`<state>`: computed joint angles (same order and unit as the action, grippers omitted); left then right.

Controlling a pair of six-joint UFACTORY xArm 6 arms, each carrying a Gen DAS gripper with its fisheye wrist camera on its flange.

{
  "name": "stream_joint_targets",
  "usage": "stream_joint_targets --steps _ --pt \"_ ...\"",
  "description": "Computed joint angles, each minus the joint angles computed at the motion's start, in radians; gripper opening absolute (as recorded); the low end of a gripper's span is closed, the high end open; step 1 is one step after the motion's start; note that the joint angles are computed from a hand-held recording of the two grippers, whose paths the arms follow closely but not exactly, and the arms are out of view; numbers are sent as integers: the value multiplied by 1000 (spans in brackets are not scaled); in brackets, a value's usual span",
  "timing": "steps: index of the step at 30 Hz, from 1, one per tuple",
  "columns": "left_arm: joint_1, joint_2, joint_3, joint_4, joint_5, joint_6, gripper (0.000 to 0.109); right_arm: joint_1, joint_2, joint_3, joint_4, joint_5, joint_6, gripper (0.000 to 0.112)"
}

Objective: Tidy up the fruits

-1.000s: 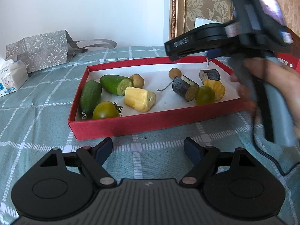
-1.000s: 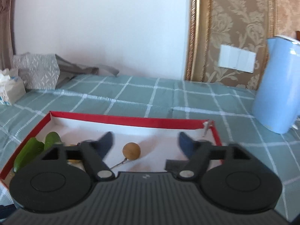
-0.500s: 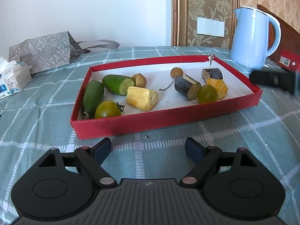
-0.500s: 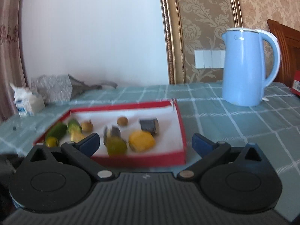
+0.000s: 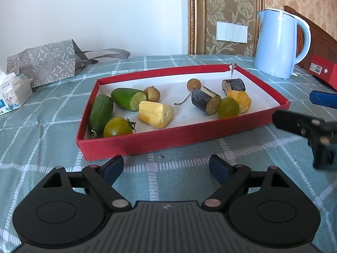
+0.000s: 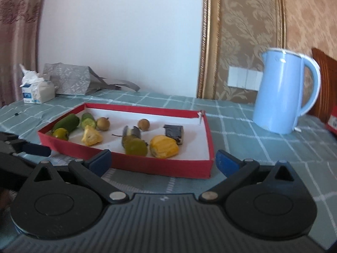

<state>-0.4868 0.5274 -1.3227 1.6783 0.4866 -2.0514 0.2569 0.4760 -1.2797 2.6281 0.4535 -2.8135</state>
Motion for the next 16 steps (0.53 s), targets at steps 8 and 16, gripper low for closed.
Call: stream_joint_targets --steps 8,16 --pt "-10 -13 12 58 24 -52 89 16 -52 89 32 32 -125 103" --pt "-11 -31 32 141 29 -146 89 20 -80 136 71 65 -195 103"
